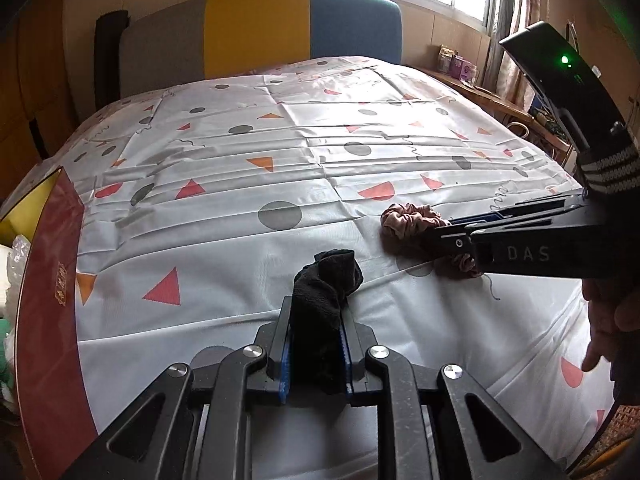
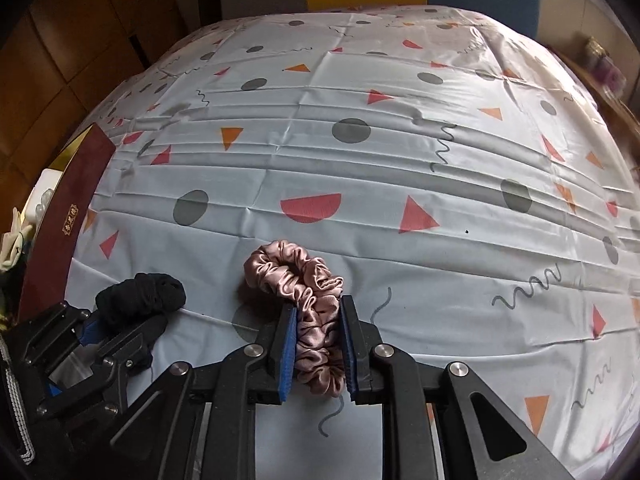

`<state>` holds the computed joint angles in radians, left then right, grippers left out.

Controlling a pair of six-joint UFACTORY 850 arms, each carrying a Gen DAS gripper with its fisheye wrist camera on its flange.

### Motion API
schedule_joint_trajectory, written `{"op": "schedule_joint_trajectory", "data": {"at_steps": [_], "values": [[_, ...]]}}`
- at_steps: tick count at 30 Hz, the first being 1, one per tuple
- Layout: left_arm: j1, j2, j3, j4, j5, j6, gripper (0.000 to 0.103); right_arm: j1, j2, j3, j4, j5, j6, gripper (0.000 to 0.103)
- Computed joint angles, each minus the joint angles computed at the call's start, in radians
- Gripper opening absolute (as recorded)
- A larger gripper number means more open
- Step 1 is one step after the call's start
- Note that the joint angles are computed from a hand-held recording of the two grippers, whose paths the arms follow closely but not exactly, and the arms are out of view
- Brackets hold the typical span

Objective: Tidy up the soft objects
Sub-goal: 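Grasp the pink satin scrunchie with right gripper while left holds the black scrunchie, then carry the black scrunchie into the gold tray and open the left gripper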

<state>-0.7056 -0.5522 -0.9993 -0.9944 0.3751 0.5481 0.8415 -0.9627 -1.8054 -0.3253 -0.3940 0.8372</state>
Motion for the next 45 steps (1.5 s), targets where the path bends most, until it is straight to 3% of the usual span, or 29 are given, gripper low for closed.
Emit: {"op": "schedule_joint_trajectory", "data": {"at_steps": [6, 13, 18, 30, 45], "values": [[-0.006, -0.002, -0.006, -0.055, 0.005, 0.057, 0.018, 0.000, -0.007, -0.014, -0.003, -0.004, -0.017, 0.020], [-0.001, 0.018, -0.011, -0.135, -0.041, 0.122, 0.017, 0.004, -0.013, -0.022, -0.014, -0.008, -0.023, 0.020], [-0.018, 0.053, 0.011, -0.138, -0.015, 0.125, 0.016, 0.018, -0.024, -0.038, -0.111, -0.032, 0.033, 0.021], [-0.050, 0.186, 0.087, -0.154, 0.046, 0.131, 0.016, 0.018, -0.021, -0.029, -0.137, -0.018, 0.044, 0.021], [-0.028, 0.310, 0.186, -0.205, 0.077, 0.134, 0.017, 0.026, -0.023, -0.031, -0.202, -0.030, 0.074, 0.021]]}}
